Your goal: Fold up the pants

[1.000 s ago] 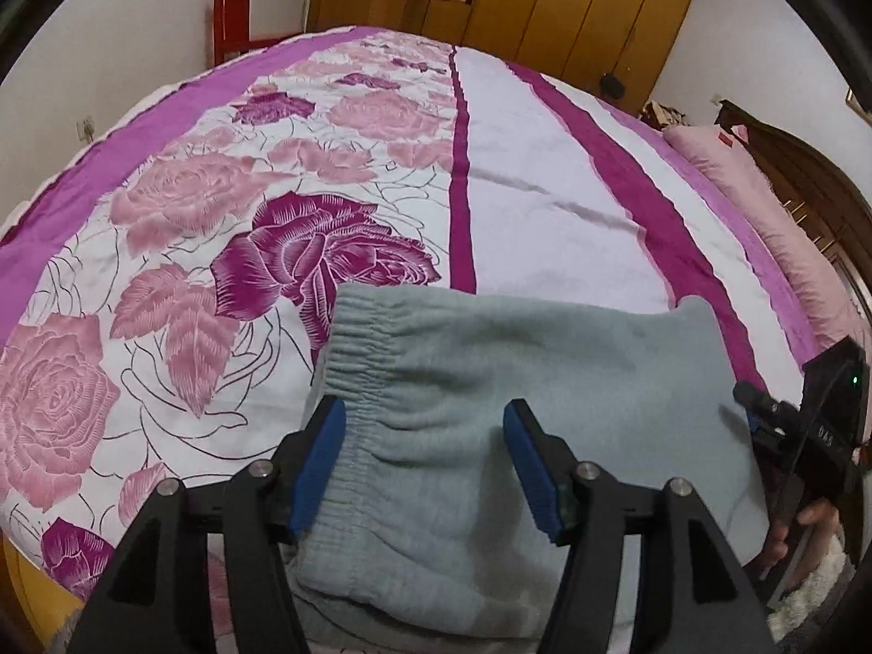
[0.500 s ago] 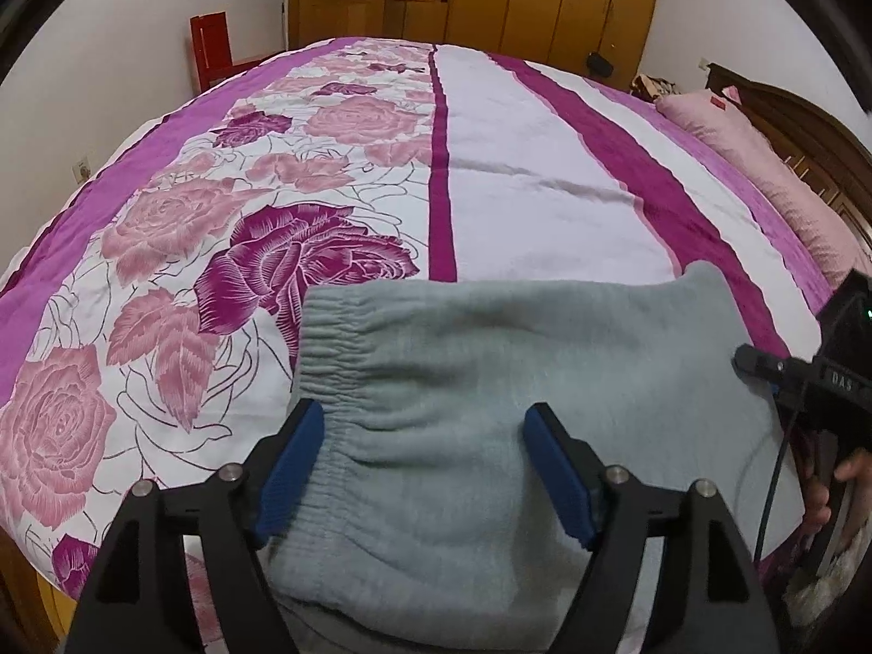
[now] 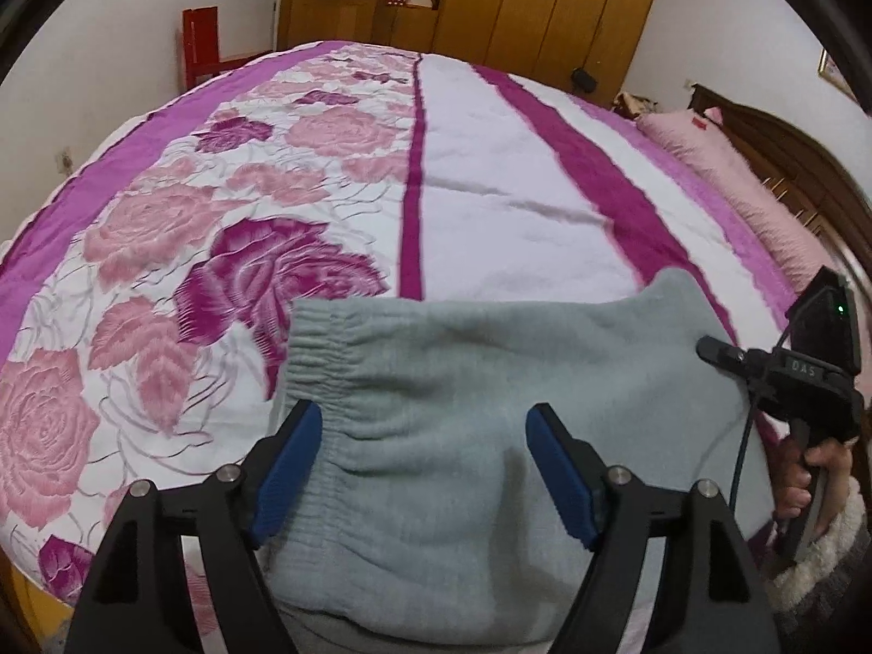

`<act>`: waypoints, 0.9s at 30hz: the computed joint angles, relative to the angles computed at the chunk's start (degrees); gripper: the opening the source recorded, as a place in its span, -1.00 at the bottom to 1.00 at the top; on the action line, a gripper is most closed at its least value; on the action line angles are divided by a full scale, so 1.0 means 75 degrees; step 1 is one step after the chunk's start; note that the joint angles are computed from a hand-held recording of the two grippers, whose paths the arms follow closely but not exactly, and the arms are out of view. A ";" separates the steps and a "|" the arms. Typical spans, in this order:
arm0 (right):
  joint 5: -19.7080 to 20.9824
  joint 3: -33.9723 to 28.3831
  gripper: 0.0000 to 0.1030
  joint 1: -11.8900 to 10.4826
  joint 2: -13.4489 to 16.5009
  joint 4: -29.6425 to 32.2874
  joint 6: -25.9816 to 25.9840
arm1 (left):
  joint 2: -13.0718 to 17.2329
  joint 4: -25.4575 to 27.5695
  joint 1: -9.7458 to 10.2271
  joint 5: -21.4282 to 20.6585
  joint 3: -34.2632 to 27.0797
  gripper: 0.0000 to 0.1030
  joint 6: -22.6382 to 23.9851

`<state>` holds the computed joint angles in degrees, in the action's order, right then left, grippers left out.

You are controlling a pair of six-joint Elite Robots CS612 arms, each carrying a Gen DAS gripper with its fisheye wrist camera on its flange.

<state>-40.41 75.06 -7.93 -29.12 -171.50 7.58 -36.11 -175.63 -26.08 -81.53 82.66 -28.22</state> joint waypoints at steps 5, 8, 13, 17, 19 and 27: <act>-0.0289 -0.0426 -0.83 -0.0377 0.0031 0.0912 -0.0604 | 0.0017 0.0261 -0.0088 0.0042 -0.0179 0.57 0.0157; -0.0571 -0.0607 -0.83 -0.0675 0.0095 0.1264 -0.0653 | 0.0068 0.0502 -0.0183 0.0161 -0.0344 0.57 0.0271; -0.0510 -0.0755 -0.83 -0.1030 0.0248 0.1154 -0.0607 | 0.0278 0.0789 -0.0341 0.0206 -0.0691 0.57 0.0336; -0.0446 -0.0829 -0.71 -0.1061 0.0466 0.0790 0.0041 | 0.0432 0.1263 -0.0456 0.0236 -0.0962 0.56 0.0387; -0.0257 -0.0833 -0.65 -0.1075 0.0500 0.0809 0.0344 | 0.0473 0.1379 -0.0526 0.0348 -0.1030 0.56 0.0485; 0.0568 0.0029 -0.38 -0.1361 0.0390 -0.0726 0.2583 | 0.0507 0.1264 -0.0758 0.0253 -0.1485 0.56 0.0911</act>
<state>-36.14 75.28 -18.13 -26.19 -176.94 26.95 -32.31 -166.15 -31.76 -79.64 71.53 -21.39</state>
